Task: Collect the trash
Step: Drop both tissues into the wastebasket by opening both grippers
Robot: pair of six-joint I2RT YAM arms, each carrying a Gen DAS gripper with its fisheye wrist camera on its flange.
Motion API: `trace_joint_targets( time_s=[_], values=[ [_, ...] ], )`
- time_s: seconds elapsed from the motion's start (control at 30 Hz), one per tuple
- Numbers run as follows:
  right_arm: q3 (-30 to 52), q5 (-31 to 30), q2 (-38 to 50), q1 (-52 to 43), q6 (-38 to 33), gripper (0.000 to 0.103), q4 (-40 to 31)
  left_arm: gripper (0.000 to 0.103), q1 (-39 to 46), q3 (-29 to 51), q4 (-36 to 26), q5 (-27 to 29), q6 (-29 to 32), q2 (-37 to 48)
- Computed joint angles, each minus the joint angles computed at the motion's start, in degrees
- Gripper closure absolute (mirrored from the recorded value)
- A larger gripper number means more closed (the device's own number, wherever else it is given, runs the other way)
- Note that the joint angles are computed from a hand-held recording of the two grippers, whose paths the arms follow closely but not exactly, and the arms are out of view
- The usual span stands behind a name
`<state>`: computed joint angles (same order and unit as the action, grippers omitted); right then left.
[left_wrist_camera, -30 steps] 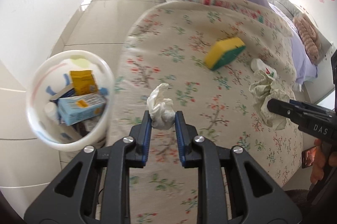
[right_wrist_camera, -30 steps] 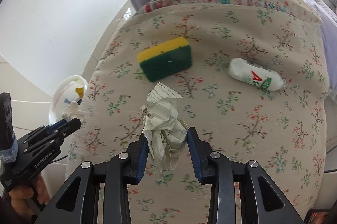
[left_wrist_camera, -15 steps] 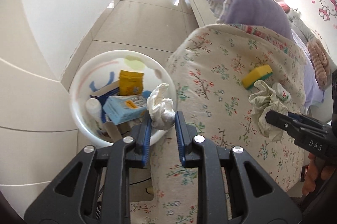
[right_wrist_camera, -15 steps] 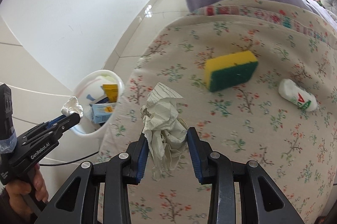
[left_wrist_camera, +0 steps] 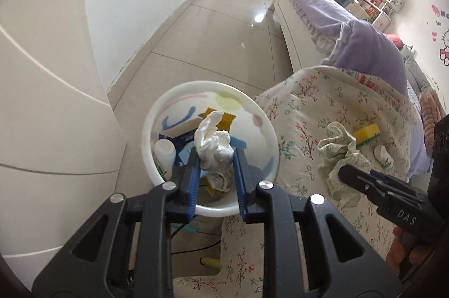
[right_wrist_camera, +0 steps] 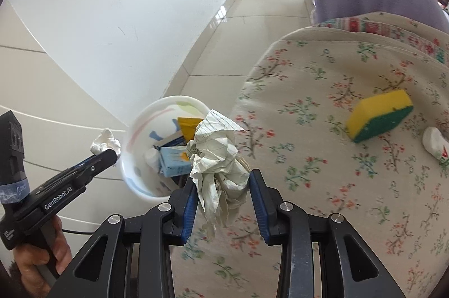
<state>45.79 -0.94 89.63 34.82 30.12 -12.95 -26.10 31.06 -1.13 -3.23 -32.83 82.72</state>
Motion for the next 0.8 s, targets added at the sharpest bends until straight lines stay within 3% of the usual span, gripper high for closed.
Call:
trace_joint_targets(
  time_s=[0.03,0.1,0.3,0.53,0.8],
  values=[
    [0.44,-0.13,0.82,0.38,0.18,0.066,0.64,0.072,0.34,-0.06,0.23,-0.36,0.26,0.00],
    [1.40,-0.27,2.48,1.29,0.62,0.066,1.82,0.043,1.16,0.35,-0.29,-0.39,0.46,0.34],
    [3.46,-0.36,6.42,2.69,1.45,0.066,4.04,0.022,3.09,0.44,-2.73,-1.79,-0.59,-0.66],
    [5.62,-1.46,10.43,2.46,1.81,0.066,6.89,0.015,4.45,1.08,-8.09,-6.36,-0.04,-0.72],
    [8.32,-3.58,14.92,2.72,1.40,0.063,10.48,0.014,6.73,-0.16,-10.67,-5.86,0.51,-3.23]
  ],
)
